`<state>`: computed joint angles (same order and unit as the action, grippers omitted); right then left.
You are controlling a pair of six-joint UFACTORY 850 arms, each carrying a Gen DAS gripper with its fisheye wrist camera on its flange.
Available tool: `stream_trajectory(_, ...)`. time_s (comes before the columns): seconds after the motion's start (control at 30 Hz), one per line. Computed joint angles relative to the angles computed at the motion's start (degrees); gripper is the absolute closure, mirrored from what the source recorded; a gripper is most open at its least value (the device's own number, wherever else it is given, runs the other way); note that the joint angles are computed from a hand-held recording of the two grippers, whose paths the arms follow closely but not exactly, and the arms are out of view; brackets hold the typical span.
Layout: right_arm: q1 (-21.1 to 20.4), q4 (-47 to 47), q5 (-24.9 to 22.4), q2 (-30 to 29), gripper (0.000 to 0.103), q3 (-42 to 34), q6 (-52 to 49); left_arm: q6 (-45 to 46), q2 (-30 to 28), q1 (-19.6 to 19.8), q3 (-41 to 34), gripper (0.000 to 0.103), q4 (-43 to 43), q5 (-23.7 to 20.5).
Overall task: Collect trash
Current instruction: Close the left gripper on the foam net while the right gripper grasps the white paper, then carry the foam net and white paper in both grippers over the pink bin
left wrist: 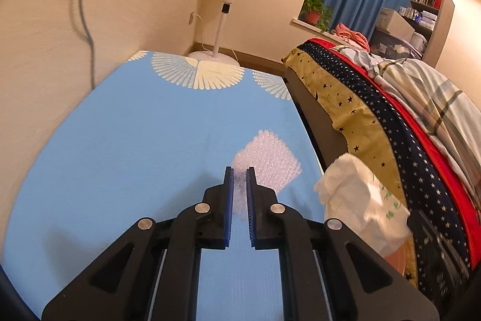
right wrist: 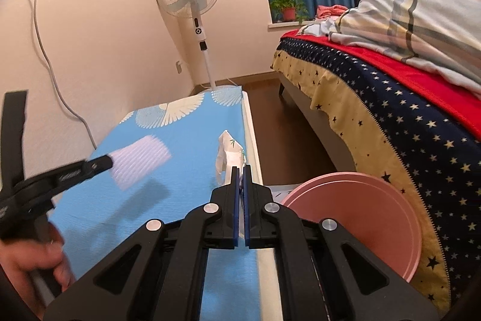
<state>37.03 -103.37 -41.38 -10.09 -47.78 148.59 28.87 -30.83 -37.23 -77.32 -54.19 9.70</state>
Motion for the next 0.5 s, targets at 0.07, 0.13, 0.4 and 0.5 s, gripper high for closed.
stream_trajectory(0.07, 0.4, 1.1, -0.7, 0.7, 0.101, 0.5, -0.8, -2.1, 1.5, -0.5, 2.1, 0.095, 1.9, 0.9)
stream_trajectory(0.13, 0.8, 2.0, -1.4, 1.4, 0.101, 1.0, -1.6, -4.3, 2.9, -1.0, 4.0, 0.095, 3.9, 1.8)
stream_trajectory(0.4, 2.5, 6.3, -4.7, 4.0, 0.101, 2.7, -5.8, -10.4, 5.3, -2.8, 8.8, 0.095, 10.1, 4.9)
stream_trajectory(0.5, 2.9, 8.0, -5.8, 4.5, 0.101, 3.0, -7.3, -11.7, 5.6, -3.3, 9.5, 0.095, 11.5, 5.6)
